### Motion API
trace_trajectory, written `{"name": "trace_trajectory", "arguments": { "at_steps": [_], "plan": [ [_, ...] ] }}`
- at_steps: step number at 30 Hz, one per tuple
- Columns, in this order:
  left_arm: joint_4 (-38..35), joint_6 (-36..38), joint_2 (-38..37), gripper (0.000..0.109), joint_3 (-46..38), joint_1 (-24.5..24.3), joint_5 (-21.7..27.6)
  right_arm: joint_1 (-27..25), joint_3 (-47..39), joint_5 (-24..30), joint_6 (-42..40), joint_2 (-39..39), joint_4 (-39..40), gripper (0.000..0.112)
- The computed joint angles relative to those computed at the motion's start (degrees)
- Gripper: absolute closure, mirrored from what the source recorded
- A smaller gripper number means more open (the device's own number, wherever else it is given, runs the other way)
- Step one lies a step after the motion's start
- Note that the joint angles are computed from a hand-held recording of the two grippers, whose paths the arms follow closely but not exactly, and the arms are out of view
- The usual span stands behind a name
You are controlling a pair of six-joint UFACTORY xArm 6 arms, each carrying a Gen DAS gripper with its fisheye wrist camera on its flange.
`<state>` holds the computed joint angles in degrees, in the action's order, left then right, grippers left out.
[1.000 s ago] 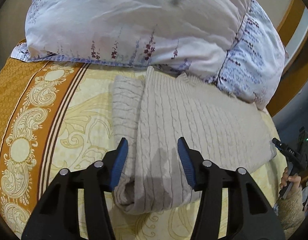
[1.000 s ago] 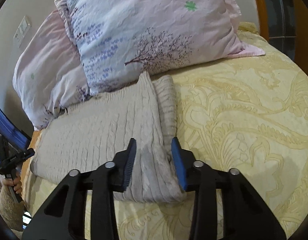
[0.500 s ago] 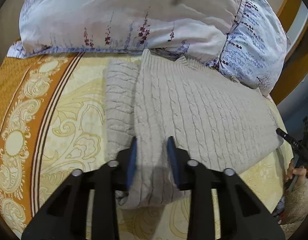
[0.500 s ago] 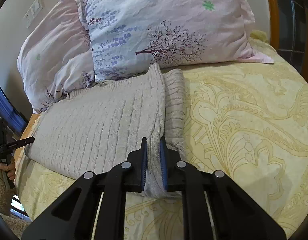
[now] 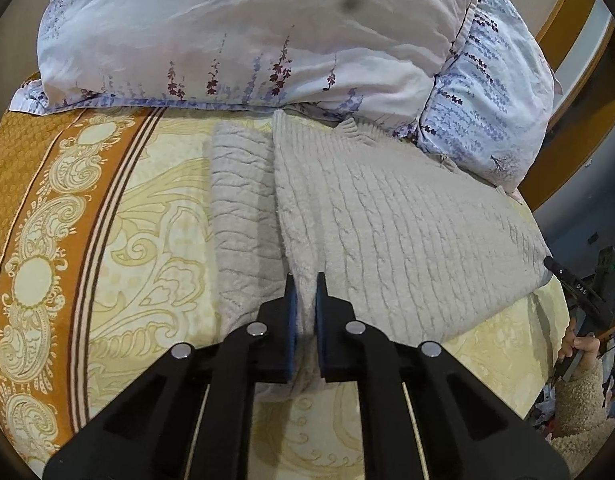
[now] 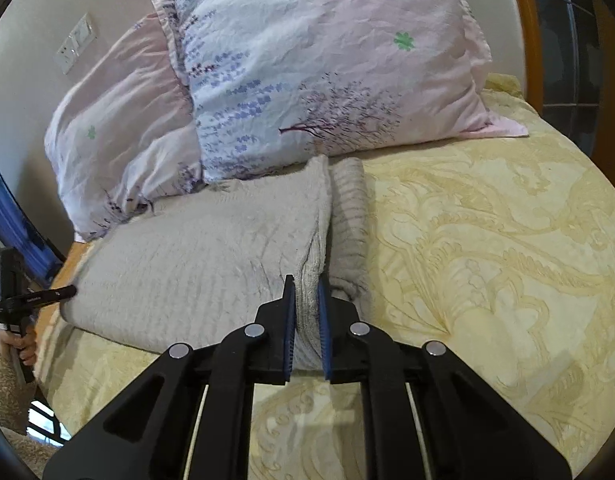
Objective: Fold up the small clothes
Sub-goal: 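Open both grippers and lift them off the folded sweater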
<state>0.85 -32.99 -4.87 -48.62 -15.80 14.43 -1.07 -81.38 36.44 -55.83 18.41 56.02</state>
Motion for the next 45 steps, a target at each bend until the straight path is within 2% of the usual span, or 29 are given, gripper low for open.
{"name": "trace_trajectory", "arguments": {
  "at_steps": [7, 9, 11, 13, 16, 19, 21, 24, 28, 32, 35, 39, 45],
  "plan": [
    [-1.05, 0.44, 0.56, 0.101, 1.14, 0.17, -0.42, 1.70, -2.04, -3.99, 11.83, 3.86, -12.93, 0.101],
    [1.48, -1.56, 0.58, 0.098, 0.91, 0.19, -0.08, 2.09, -2.24, -4.59, 13.96, 4.12, -14.82, 0.100],
    [2.23, -2.00, 0.35, 0.095, 0.65, 0.17, 0.36, 1.99, -1.84, -4.20, 15.18, 3.55, -15.37, 0.095],
    [3.41, -2.91, -0.36, 0.079, 0.62, 0.32, 0.39, 1.72, -1.73, -3.56, 16.02, 3.03, -15.27, 0.086],
    [8.95, -8.06, -1.48, 0.057, 0.50, 0.73, -1.20, 2.23, 0.61, -7.61, 15.11, 0.71, -13.43, 0.075],
    [15.40, -12.97, -1.26, 0.048, -0.76, 0.39, -1.99, 3.26, 1.51, -8.88, 9.57, -0.96, -8.68, 0.061],
    [20.37, -16.64, -0.10, 0.044, -2.65, -0.39, -1.35, 4.26, 1.26, -8.58, 8.02, -1.20, -8.92, 0.058],
    [20.81, -15.69, 2.61, 0.042, -5.78, -1.94, -0.20, 6.24, 0.12, -7.62, 9.04, -0.32, -12.17, 0.058],
    [24.86, -18.48, 5.53, 0.037, -9.53, -3.45, 3.56, 8.27, -2.00, -6.44, 13.16, 1.73, -16.65, 0.058],
    [25.29, -19.72, 7.76, 0.033, -11.98, -4.16, 6.48, 9.75, -2.26, -7.87, 14.78, 2.26, -18.93, 0.058],
    [24.31, -19.22, 9.29, 0.031, -13.31, -4.39, 8.52, 10.50, -2.94, -7.99, 16.63, 2.91, -21.24, 0.052],
    [21.63, -18.27, 10.44, 0.031, -13.35, -4.10, 8.72, 10.97, -4.01, -6.98, 21.46, 4.59, -27.72, 0.046],
    [20.74, -17.67, 10.74, 0.024, -13.03, -3.92, 7.73, 11.26, -3.22, -8.45, 20.97, 4.72, -28.55, 0.041]
  ]
}}
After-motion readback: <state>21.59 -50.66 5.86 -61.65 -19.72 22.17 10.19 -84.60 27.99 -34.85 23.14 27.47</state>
